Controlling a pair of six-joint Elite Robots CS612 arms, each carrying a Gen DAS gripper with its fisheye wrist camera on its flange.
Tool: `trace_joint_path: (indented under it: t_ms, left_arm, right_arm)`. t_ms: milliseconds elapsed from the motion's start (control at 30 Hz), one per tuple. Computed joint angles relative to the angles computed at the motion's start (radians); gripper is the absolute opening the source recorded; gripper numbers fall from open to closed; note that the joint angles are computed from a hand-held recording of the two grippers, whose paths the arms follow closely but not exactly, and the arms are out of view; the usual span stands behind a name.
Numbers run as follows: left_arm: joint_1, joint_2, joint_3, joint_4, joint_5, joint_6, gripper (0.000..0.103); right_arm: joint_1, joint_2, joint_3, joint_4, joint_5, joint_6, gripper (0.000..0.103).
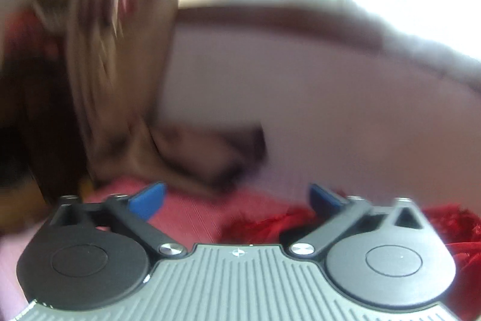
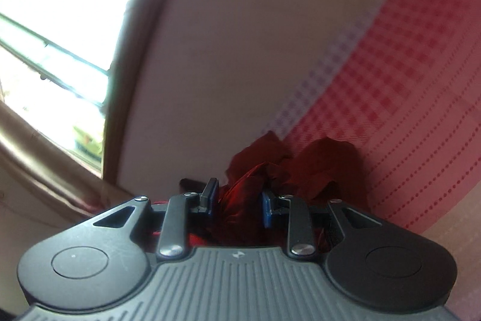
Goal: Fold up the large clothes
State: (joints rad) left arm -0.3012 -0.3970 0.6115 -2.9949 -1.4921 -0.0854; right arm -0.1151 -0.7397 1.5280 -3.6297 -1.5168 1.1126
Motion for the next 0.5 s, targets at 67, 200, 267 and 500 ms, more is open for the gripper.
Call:
trace_joint_path:
  t_ms: [67,200,267,500]
  left_arm:
    - [-0.001,0.001,0.003,-0.046,0.000,0.060,0.103]
    - [0.006,-0.017,0.035,-0.049,-0.062,0.097,0.091]
    - [0.006,-0.023,0.051,-0.045,-0.091,0.125,0.076]
    - [-0.002,-0.007,0.038,0.011,-0.199,0.213,0.026]
  right_arm:
    - [-0.002,0.013,-0.015,-0.006,-0.005,0.013,0.035]
    - [-0.006,0.032,-0.026,-0.081,-0.024,0.060,0.063]
    - [0.005,0.027,-0.022,-0.112,-0.091,0.024,0.072]
    - [0.043,-0.034,-0.035,0.027,-0.112,-0.392,0.027]
